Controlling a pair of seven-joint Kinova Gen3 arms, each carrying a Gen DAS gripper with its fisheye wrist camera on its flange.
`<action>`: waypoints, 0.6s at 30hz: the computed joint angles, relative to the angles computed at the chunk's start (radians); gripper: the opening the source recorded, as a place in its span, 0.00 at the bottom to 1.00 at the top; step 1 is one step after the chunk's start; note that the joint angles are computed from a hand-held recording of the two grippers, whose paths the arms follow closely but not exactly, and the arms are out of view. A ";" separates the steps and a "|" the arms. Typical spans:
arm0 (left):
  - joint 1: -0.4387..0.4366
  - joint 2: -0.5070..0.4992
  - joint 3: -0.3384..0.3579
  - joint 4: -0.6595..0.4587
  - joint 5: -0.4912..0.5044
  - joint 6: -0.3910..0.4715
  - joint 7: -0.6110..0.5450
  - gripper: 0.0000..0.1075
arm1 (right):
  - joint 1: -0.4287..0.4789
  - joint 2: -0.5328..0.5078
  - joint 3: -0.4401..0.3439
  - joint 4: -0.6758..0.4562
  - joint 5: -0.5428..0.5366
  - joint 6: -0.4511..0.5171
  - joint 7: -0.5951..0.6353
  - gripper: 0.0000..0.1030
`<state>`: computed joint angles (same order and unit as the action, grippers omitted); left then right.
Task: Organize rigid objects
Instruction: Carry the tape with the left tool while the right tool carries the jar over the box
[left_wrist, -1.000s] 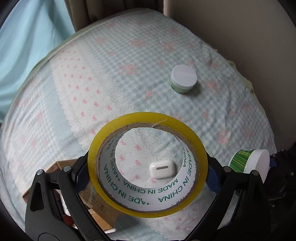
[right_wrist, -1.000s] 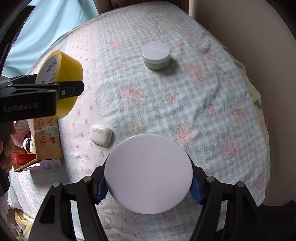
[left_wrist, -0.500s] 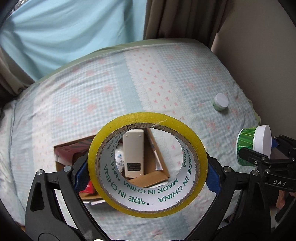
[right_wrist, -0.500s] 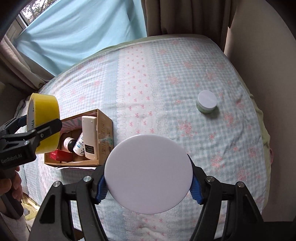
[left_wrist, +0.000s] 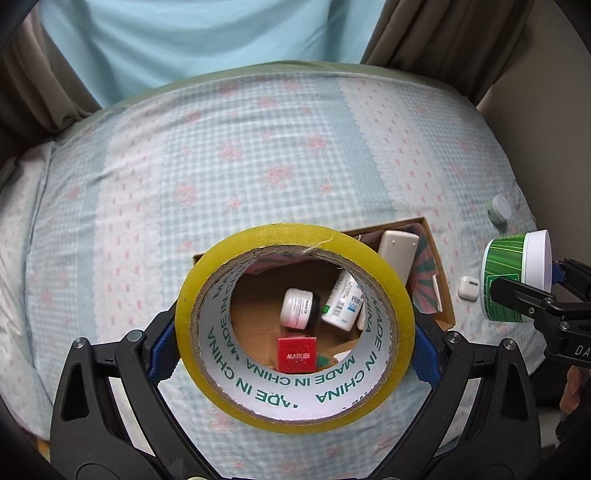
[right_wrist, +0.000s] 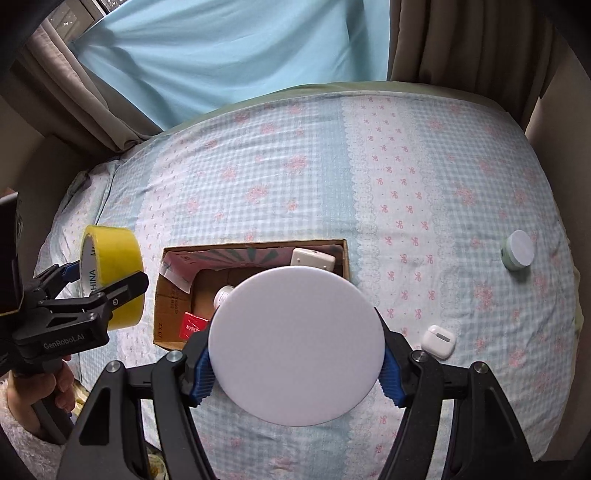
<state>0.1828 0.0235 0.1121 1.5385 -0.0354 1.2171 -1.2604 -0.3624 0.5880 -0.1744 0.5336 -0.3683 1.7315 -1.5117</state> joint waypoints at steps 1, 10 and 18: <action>-0.015 0.012 -0.013 0.016 0.023 -0.012 -0.037 0.90 | -0.026 0.010 0.003 -0.002 0.011 -0.003 -0.013 0.64; -0.094 0.128 -0.047 0.136 0.137 -0.170 -0.203 0.90 | -0.177 0.099 0.017 0.035 0.082 -0.052 -0.118 0.64; -0.075 0.143 -0.042 0.209 0.104 -0.281 -0.194 0.90 | -0.153 0.136 0.001 0.121 0.042 -0.094 -0.235 0.64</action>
